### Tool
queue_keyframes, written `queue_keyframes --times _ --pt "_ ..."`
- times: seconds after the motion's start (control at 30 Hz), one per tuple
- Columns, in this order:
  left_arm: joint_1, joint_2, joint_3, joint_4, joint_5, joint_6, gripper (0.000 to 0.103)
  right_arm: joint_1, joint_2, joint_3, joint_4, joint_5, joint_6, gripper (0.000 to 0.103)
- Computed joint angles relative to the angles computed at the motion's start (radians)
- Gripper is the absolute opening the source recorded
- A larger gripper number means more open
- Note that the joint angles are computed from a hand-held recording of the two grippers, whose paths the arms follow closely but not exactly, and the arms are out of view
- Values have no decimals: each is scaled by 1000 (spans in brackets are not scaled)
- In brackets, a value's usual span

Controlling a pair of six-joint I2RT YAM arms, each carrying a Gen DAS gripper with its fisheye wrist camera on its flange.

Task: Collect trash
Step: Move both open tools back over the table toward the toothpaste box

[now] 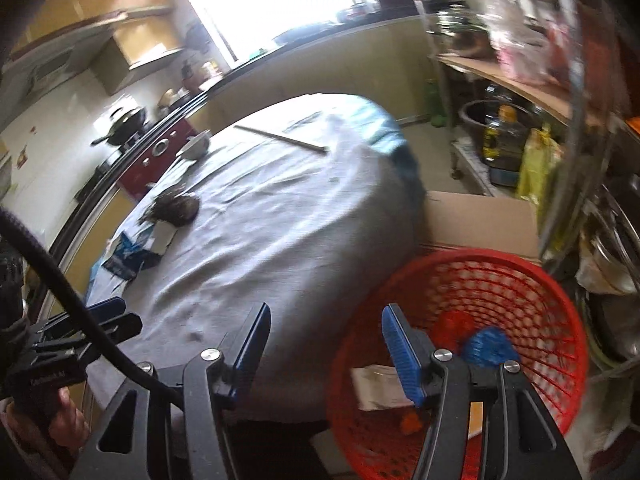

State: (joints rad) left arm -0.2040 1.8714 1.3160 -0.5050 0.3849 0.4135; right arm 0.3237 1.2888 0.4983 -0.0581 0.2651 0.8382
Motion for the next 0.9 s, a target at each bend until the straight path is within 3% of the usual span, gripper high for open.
queue_keyframes --times 0.27,0.47,0.7,0.9 --pt "211 68 89 28 -22 -51 69 71 232 231 37 -26 -85 62" --pt "328 188 262 36 -62 -183 75 108 402 443 22 -65 -174 62" --pt "316 336 468 -56 -70 -235 76 128 573 684 -31 -110 -273 62" --pt "287 428 601 -123 -80 -240 76 130 658 777 -54 -136 -288 62"
